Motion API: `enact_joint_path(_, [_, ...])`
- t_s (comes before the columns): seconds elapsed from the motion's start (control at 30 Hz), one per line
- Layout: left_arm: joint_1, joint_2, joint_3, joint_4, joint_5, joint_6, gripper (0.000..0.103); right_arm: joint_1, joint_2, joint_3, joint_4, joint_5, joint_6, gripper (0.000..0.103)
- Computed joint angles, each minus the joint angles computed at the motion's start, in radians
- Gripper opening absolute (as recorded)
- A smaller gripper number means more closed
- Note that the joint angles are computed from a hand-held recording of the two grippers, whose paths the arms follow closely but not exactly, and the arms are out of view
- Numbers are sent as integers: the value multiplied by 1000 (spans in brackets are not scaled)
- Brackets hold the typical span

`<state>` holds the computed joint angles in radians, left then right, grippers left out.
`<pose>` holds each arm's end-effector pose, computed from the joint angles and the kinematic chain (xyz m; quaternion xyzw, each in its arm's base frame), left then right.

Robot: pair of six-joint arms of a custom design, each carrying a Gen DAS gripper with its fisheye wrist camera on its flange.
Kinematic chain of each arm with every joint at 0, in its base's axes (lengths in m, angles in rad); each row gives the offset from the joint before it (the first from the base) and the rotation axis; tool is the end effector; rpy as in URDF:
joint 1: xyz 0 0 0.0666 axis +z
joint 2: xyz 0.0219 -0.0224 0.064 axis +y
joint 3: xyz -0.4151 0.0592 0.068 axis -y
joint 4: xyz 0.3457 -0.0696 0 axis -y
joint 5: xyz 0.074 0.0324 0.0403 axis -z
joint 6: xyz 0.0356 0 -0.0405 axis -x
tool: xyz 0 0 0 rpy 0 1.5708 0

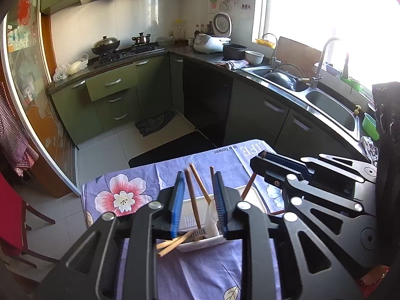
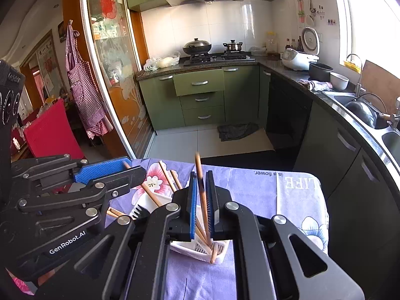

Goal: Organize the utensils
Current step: 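Lower the chopsticks into the caddy and open both grippers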

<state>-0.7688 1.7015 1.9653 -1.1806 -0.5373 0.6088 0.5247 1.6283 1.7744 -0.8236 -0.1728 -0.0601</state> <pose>0.4010 -0.3631 0.5403 -0.0120 0.9169 -0.0028 0.3988 0.4649 0.2757 0.5229 -0.2431 0.8658 0.1986 0.3896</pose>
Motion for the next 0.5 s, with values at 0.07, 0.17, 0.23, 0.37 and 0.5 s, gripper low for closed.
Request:
enact_joint_path(0.07, [-5, -11, -13, 9, -7, -2, 33, -1, -10, -17, 8, -5, 2, 10])
enact_joint_path(0.17, [-19, -39, -35, 36, -15, 1, 41, -2, -48, -52, 37, -18, -4, 18])
enact_joint_path(0.23, [-39, -63, -48, 56, -48, -2, 51, -1, -88, -82, 60, -19, -4, 21])
enact_joint_path(0.37, [-90, -117, -70, 96, -134, -15, 70, -6, -164, -124, 88, -20, -7, 40])
enact_joint_path(0.5, [-158, -176, -102, 148, -259, -38, 96, -22, -254, -186, 130, -21, -8, 76])
